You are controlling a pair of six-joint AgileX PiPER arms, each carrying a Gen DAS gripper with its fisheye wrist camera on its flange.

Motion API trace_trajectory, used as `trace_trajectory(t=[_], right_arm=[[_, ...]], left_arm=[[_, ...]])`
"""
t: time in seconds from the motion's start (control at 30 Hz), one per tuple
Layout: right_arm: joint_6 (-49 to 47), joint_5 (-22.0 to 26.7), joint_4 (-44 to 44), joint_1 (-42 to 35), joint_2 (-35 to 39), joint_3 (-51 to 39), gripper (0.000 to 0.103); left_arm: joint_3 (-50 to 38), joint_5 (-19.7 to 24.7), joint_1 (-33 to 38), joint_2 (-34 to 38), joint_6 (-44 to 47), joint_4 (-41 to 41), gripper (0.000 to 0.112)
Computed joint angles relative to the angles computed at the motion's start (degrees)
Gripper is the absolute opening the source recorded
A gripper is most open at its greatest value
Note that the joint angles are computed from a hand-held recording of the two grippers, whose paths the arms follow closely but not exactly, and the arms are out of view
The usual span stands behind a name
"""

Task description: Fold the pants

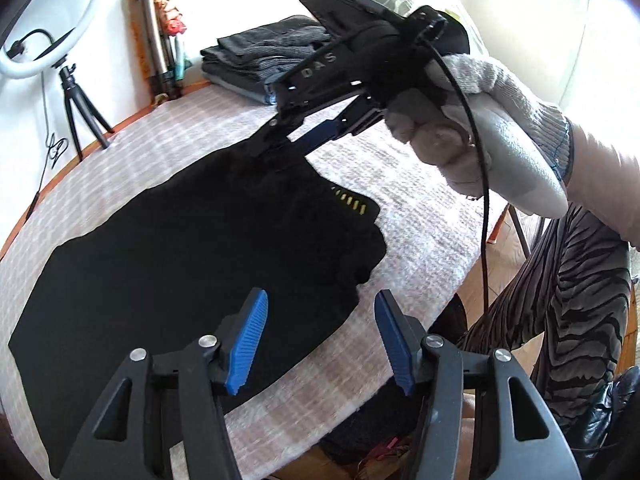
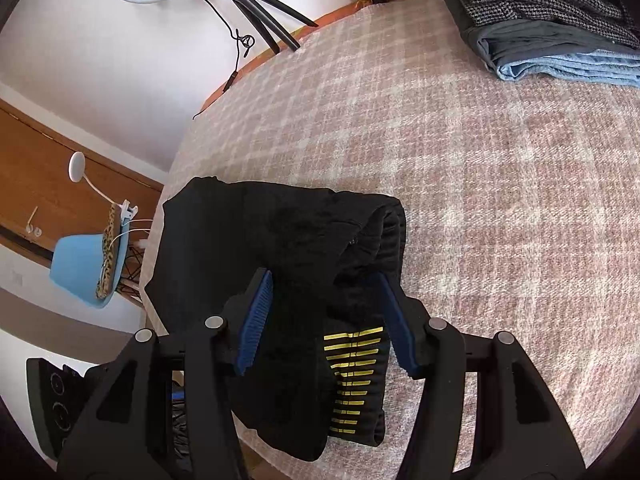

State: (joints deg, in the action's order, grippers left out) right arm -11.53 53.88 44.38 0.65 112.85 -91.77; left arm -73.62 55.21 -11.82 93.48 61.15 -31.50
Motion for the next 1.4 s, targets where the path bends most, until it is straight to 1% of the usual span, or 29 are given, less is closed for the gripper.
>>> trace_trajectory(t=[0.17, 0.23, 0.43, 0.47, 0.5, 0.57, 0.6, 0.63, 0.67, 0.7, 0.87, 0.93, 1.07, 1.1, 1.17, 1.2, 1.23, 1.27, 1.33, 1.4], right_arm=[[-1.93, 1.83, 2.41, -1.68, 0.35, -0.74, 0.058], [-2.7, 2.97, 4.13, -2.39, 0.94, -1.22, 0.058], [-0.76, 4.82, 4.43, -2.18, 3.71, -3.66, 0.058], [-0.31, 4.58, 4.08, -1.99, 3.64, -3.94, 0.058], [-0.67, 4.7, 4.71, -2.02, 3.62, -4.11, 0.058], [-1.05, 5.29, 6.08, -2.16, 3.74, -4.43, 0.058], [-0.42, 4.98, 5.42, -1.99, 3.54, -4.47, 0.058], [0.13, 4.89, 4.68, -1.91, 3.52, -4.69, 0.058], [0.47, 5.04, 4.31, -2.14, 3.41, -4.66, 0.058], [0.41, 5.09, 4.99, -2.74, 3.17, -4.09, 0.058], [-1.62, 7.86, 11.35, -5.54, 3.41, -1.54, 0.058], [-2.18, 9.19, 13.38, -5.71, 4.31, -1.37, 0.058], [-2.33, 10.0, 17.76, -5.26, 7.46, -1.89, 0.058], [-1.61, 9.88, 17.7, -4.95, 7.99, -2.46, 0.058], [-0.44, 7.33, 16.43, -3.94, 7.72, -3.09, 0.058], [0.32, 5.37, 15.42, -3.51, 6.98, -2.99, 0.054], [1.1, 3.94, 14.45, -3.27, 6.42, -3.29, 0.036], [1.82, 2.43, 13.01, -2.92, 5.74, -3.68, 0.022], [2.56, 0.23, 9.79, -2.18, 4.78, -5.07, 0.016], [3.05, -0.33, 6.53, -1.36, 4.75, -7.31, 0.015]], left_arm=[[1.14, -6.49, -7.62, 0.95, -1.76, 2.93, 0.054], [1.82, -8.38, -9.87, 1.52, -2.48, 4.0, 0.054], [3.24, -13.23, -12.63, 2.75, -4.71, 7.3, 0.054], [3.25, -13.48, -12.89, 2.97, -4.98, 7.57, 0.05], [3.24, -12.84, -12.64, 3.08, -3.99, 6.61, 0.039], [2.57, -11.04, -11.79, 3.61, -3.24, 4.57, 0.03], [1.68, -9.33, -10.78, 4.26, -2.19, 2.51, 0.025], [0.78, -7.75, -10.0, 4.82, -2.05, 1.13, 0.022], [-0.11, -6.37, -9.11, 5.23, -1.9, -0.29, 0.015], [-0.34, -6.0, -8.47, 5.18, -1.94, -1.17, 0.01], [-2.26, -2.23, -4.39, 4.59, -0.51, -7.11, 0.006], [-2.38, -1.16, -2.96, 4.11, -0.13, -8.74, 0.005], [-2.65, 0.5, -1.43, 3.78, 0.63, -11.01, 0.005], [-2.53, 0.81, -1.33, 3.65, 0.78, -11.28, 0.005], [-2.09, 1.23, -1.07, 3.42, 1.34, -11.86, 0.005], [-1.77, 1.29, -1.12, 3.19, 1.47, -12.13, 0.005], [-1.33, 1.54, -1.08, 2.74, 1.53, -12.32, 0.005], [-0.87, 1.74, -1.09, 2.41, 1.48, -12.63, 0.005], [-1.87, 2.51, -1.31, 3.53, 0.59, -13.25, 0.005], [-2.35, 1.81, -2.24, 4.16, -0.15, -13.06, 0.005]])
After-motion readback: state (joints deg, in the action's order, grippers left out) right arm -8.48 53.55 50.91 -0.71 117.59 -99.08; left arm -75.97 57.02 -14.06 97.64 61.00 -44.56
